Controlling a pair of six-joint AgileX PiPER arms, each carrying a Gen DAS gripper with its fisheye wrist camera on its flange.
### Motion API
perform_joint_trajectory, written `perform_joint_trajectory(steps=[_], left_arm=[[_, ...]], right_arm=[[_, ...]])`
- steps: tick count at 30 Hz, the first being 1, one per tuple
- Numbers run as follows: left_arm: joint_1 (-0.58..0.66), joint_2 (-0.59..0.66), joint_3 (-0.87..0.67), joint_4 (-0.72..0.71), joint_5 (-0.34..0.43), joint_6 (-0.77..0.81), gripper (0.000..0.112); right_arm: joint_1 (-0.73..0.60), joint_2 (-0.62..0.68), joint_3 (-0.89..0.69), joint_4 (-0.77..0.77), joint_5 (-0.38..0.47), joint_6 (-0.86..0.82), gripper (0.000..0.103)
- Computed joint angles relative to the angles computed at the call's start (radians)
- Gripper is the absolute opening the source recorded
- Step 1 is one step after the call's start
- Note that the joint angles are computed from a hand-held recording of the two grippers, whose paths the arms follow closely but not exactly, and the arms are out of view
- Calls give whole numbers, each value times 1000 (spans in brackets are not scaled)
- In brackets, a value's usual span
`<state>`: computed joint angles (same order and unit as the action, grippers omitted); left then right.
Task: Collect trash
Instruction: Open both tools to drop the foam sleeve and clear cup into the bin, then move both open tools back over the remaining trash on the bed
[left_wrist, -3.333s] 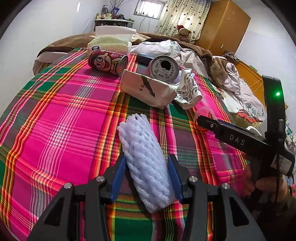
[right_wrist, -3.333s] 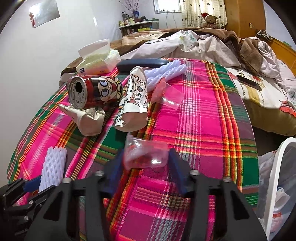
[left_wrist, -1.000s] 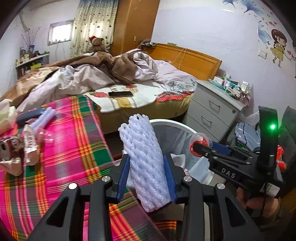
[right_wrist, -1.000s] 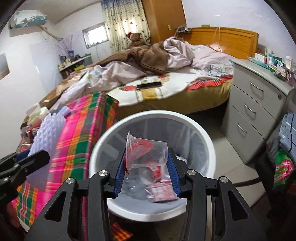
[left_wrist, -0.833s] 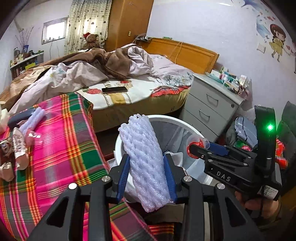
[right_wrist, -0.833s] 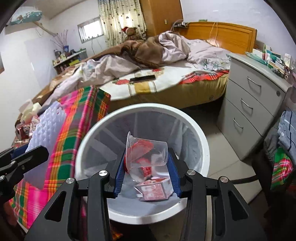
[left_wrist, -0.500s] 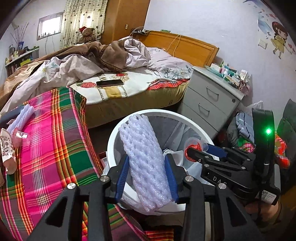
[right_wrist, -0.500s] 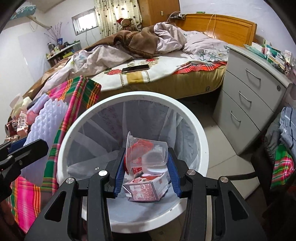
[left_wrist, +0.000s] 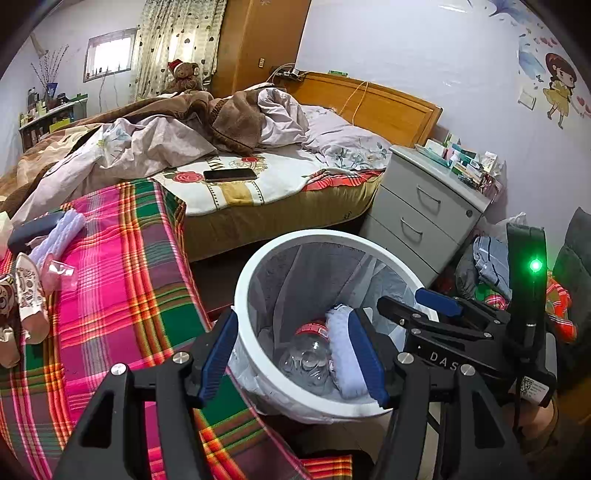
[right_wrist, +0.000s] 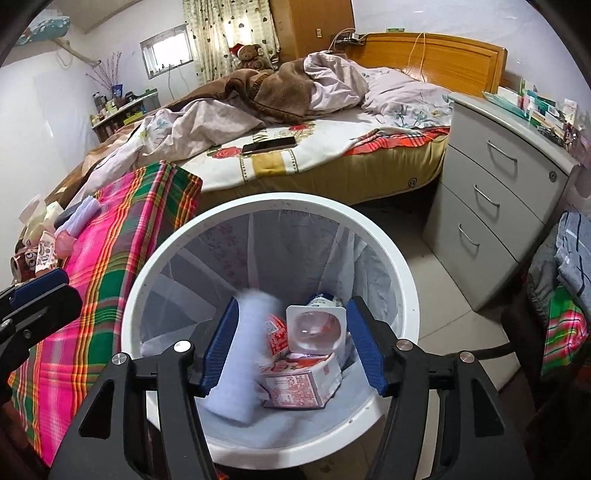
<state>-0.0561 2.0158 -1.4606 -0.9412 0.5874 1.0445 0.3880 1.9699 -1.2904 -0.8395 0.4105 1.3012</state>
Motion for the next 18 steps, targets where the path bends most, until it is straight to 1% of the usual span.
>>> perform_joint_trajectory(steps=[3,9,13,16,18], left_arm=[[20,-22,29,-19,-15,29,64],[65,-54,69,-58,-15,70,64],[79,-104,135,-107,-84,159,64],[115,-108,131,-122,-48,163,64],[135,-115,138,-133,-44,177,64]], right_arm=[[10,-7,-3,-5,-3,9,62],[46,-10,-17,-52,17,63,62],[70,-13,-27,-83,24,90,62],[91,-8,-44,-97,30,102,62],[102,-2,-59,-99,34,99,62]])
